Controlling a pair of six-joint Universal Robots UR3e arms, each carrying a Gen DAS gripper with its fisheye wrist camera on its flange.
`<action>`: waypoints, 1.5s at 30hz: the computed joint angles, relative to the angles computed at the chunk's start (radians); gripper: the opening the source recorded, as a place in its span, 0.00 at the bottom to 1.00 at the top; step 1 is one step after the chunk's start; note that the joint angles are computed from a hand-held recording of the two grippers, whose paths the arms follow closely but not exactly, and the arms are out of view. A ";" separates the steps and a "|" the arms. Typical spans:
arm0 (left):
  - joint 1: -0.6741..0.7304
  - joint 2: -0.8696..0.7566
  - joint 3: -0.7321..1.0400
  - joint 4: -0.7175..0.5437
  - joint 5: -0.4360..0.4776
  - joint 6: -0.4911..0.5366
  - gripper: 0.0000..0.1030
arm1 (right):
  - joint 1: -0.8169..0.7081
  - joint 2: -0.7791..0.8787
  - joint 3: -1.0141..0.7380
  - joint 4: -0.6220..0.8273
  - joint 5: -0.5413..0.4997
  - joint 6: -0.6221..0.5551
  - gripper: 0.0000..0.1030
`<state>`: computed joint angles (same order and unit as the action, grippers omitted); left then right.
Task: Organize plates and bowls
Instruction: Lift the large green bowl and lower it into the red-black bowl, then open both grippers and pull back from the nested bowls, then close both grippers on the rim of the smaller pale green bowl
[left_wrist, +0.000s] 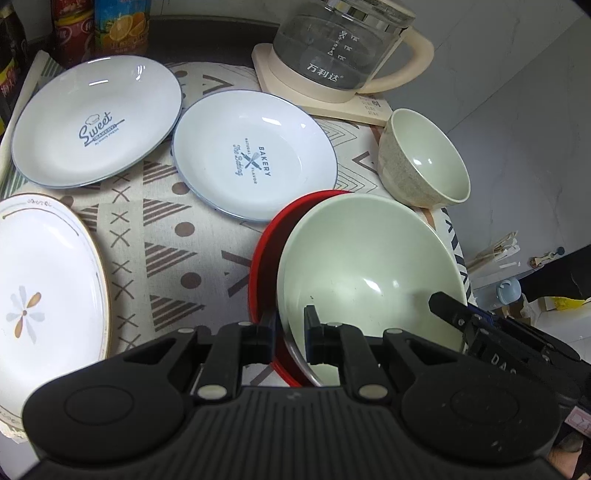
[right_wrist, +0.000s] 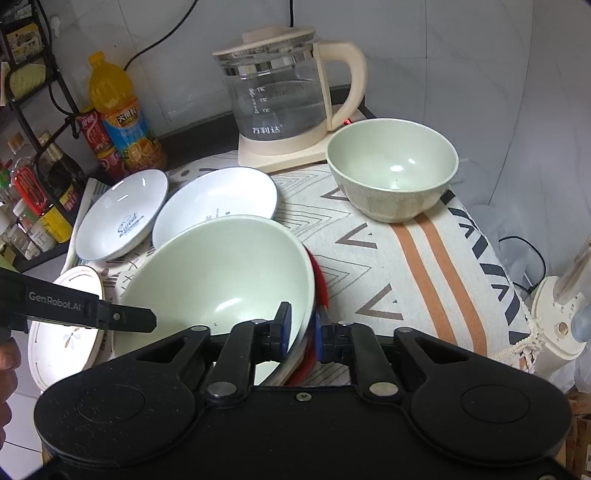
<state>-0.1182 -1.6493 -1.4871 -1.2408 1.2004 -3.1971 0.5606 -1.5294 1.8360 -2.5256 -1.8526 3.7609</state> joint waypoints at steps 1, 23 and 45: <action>-0.001 -0.002 0.004 -0.005 0.001 0.001 0.11 | 0.002 0.002 0.001 -0.005 -0.008 0.009 0.10; 0.006 -0.023 0.106 -0.018 0.043 -0.046 0.39 | -0.012 0.035 -0.030 -0.048 -0.010 0.048 0.30; -0.189 -0.411 0.543 0.051 0.103 -0.165 0.55 | -0.286 -0.139 0.153 -0.128 0.134 -0.054 0.49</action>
<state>-0.3069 -2.0601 -0.9440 -1.1894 1.3035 -3.3618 0.2749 -1.6679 1.9893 -2.6538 -1.7187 3.7072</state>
